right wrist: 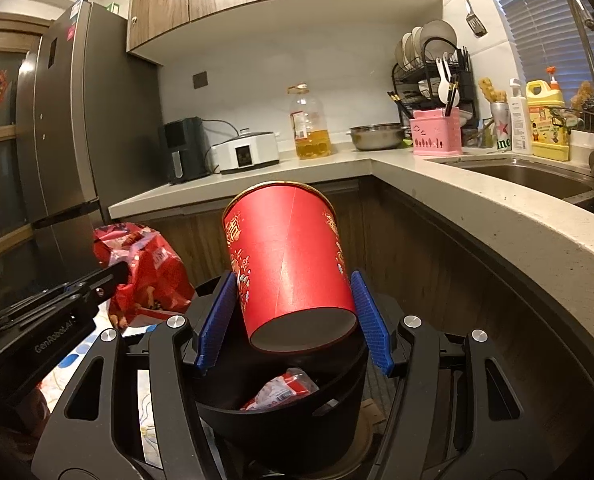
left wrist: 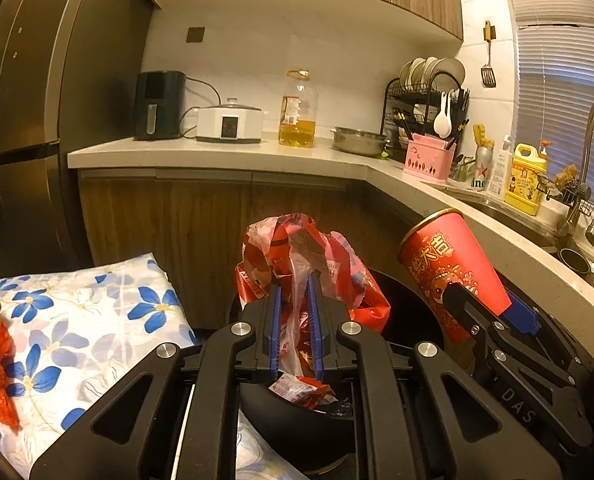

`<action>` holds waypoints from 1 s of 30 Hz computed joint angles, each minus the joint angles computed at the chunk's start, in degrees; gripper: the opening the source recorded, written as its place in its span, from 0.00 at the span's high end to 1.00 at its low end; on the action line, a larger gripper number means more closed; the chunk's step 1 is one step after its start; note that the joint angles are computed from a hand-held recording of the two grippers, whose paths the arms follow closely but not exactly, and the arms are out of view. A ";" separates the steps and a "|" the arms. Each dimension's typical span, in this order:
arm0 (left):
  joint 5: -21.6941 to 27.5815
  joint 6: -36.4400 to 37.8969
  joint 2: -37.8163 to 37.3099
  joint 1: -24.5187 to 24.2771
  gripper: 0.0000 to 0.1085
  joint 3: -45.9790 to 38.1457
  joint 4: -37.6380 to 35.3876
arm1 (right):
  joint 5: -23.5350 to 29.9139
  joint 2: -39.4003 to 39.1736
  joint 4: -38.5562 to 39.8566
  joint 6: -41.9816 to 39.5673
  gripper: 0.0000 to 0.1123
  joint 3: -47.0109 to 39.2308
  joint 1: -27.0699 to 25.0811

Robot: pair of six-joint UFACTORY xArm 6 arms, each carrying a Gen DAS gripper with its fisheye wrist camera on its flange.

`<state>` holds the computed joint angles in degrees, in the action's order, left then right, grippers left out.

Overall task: Collect trash
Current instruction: 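Carry the wrapper and cup over the black bin and open both grippers, then move both open grippers back toward the trash on the table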

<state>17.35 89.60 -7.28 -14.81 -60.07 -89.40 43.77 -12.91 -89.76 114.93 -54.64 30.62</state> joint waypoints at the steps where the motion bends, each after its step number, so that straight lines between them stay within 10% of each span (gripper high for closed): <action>1: -0.08 -0.14 0.26 -0.12 0.86 -0.10 0.16 | -0.32 0.19 -0.03 -0.01 0.47 -0.13 -0.27; 30: -4.69 -1.54 -0.86 3.67 0.21 2.59 -1.03 | 2.91 1.56 5.72 -3.34 0.27 -0.26 1.52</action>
<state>12.67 88.06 -8.14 -11.14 -57.48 -90.44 46.67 -11.35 -84.04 111.59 -54.90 32.14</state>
